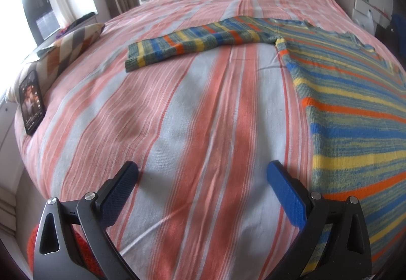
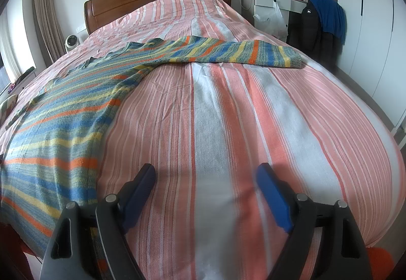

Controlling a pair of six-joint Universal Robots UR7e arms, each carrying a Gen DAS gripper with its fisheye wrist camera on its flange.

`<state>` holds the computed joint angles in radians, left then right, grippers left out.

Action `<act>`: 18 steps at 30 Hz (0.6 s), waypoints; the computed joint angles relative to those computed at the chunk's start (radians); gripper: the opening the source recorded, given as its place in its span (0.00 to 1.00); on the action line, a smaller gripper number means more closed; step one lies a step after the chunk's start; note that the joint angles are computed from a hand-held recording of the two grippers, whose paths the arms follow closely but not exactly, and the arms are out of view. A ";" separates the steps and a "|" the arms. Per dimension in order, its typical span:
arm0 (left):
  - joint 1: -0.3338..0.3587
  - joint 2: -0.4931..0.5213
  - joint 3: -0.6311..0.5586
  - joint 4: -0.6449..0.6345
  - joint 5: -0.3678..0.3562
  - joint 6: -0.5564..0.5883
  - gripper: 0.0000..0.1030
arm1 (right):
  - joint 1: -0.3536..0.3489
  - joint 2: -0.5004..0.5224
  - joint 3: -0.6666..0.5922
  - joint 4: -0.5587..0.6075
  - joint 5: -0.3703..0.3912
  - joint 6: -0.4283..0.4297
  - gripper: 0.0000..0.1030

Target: Fold small clothes

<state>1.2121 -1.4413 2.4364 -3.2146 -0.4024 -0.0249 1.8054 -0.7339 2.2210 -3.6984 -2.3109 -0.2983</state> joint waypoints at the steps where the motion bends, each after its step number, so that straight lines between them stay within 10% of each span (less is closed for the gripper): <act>1: 0.000 0.000 0.000 0.000 0.000 0.000 0.99 | 0.000 0.000 0.000 0.000 0.000 0.000 0.80; 18: 0.006 0.006 -0.002 -0.019 -0.001 0.019 0.99 | 0.003 0.003 -0.001 -0.001 -0.004 0.001 0.80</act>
<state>1.2183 -1.4352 2.4345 -3.2338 -0.4031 -0.0063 1.8082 -0.7312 2.2198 -3.6996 -2.3150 -0.2977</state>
